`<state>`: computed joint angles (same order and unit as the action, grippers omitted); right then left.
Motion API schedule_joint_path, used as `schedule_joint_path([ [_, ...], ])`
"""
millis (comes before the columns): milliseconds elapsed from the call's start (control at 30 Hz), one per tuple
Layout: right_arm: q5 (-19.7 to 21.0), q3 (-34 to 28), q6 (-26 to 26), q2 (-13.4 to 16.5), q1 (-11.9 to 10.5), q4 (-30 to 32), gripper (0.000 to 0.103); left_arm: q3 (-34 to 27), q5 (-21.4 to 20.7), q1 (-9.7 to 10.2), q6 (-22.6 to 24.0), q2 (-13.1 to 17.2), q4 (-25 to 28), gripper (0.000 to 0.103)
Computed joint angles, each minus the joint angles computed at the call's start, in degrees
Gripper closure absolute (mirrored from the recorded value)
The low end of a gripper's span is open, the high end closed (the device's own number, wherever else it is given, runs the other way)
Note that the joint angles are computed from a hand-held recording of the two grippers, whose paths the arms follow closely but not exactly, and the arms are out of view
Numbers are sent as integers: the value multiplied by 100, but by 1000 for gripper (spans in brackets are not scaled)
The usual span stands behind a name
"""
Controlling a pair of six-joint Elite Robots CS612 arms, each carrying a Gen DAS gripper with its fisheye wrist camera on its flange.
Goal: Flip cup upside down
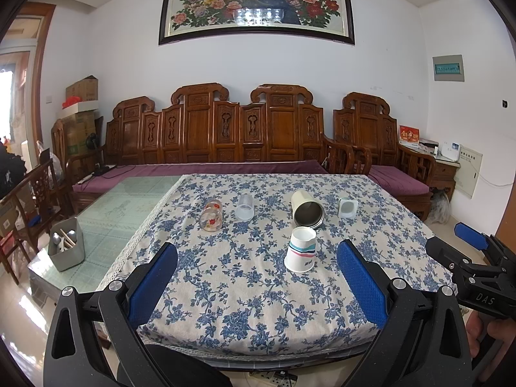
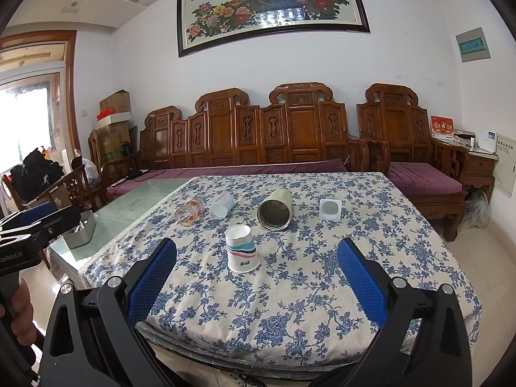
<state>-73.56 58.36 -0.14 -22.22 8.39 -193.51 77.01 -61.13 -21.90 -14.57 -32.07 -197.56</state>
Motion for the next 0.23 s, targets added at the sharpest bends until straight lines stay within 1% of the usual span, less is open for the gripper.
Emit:
schedule_joint_path([
  [233, 0, 0, -3, 0, -1, -1, 3, 12, -3, 3, -10, -13, 8, 8],
])
